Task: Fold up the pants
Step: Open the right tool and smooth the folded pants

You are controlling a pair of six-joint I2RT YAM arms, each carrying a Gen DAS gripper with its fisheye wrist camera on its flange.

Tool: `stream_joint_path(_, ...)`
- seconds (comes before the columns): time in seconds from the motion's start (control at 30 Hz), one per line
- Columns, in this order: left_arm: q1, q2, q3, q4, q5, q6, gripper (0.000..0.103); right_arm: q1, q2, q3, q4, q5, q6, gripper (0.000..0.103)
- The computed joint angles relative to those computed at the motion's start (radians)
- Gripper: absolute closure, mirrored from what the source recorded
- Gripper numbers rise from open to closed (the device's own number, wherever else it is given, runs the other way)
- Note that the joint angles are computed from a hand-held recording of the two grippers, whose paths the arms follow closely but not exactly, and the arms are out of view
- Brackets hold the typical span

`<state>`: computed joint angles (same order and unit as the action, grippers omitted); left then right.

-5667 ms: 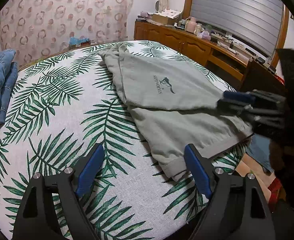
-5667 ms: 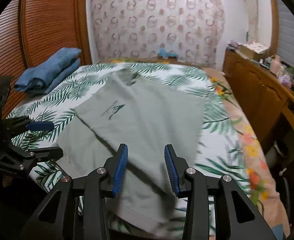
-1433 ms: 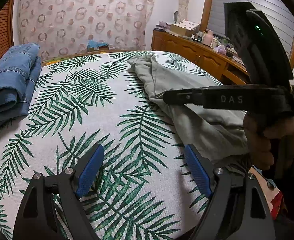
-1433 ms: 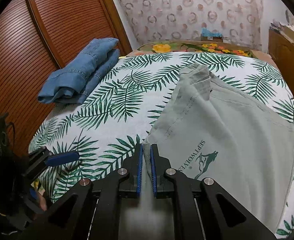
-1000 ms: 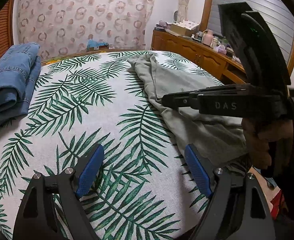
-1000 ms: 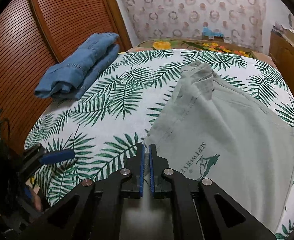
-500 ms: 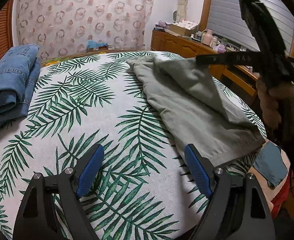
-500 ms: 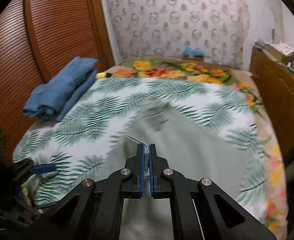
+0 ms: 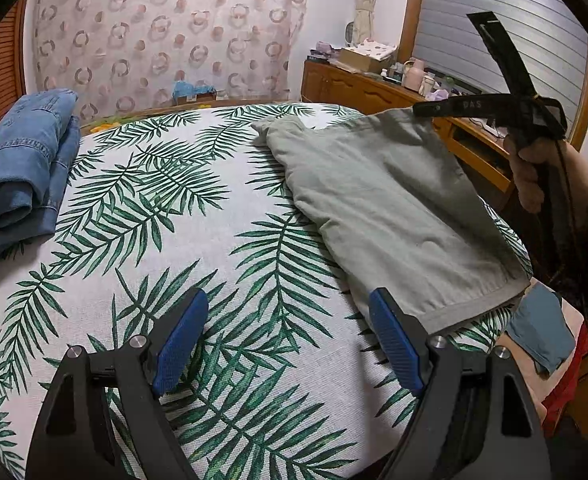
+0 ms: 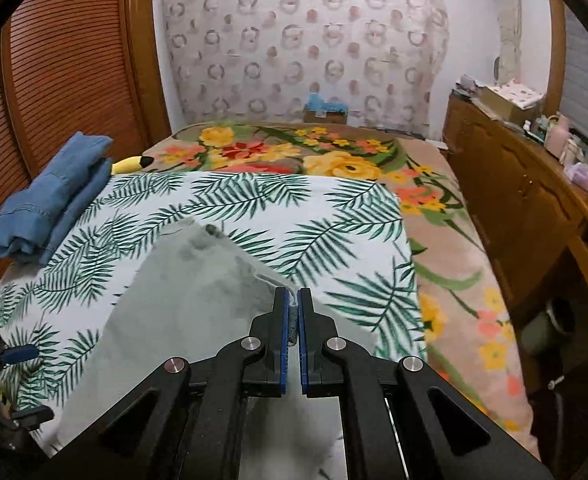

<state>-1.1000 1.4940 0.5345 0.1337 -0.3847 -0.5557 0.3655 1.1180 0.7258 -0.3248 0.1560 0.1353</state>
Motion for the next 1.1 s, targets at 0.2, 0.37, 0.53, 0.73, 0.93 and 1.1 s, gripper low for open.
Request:
stream_joint_path(0.2, -0.001, 0.002, 0.000, 0.002, -0.001, -0.001, 0.020, -0.020, 0.016, -0.003, 0.015, 0.025, -0.021, 0.099)
stream_joint_path(0.37, -0.001, 0.000, 0.000, -0.001, 0.000, -0.002, 0.020, -0.066, 0.064, -0.008, 0.044, -0.001, -0.023, 0.099)
stream_joint_path(0.53, 0.001, 0.000, 0.000, 0.000, 0.002, 0.001, 0.020, -0.088, 0.118, 0.004, 0.069, -0.027, -0.015, 0.099)
stream_joint_path(0.73, -0.007, 0.002, 0.003, -0.004, -0.003, -0.002, 0.020, -0.082, 0.141, 0.020, 0.052, -0.024, -0.035, 0.098)
stream_joint_path(0.93, -0.012, 0.003, 0.004, -0.005, -0.007, -0.002, 0.020, -0.038, 0.063, 0.015, -0.006, 0.057, -0.061, 0.075)
stream_joint_path(1.1, -0.015, 0.005, 0.004, 0.000, -0.010, -0.001, 0.020, -0.003, -0.046, -0.061, -0.040, 0.033, -0.016, 0.071)
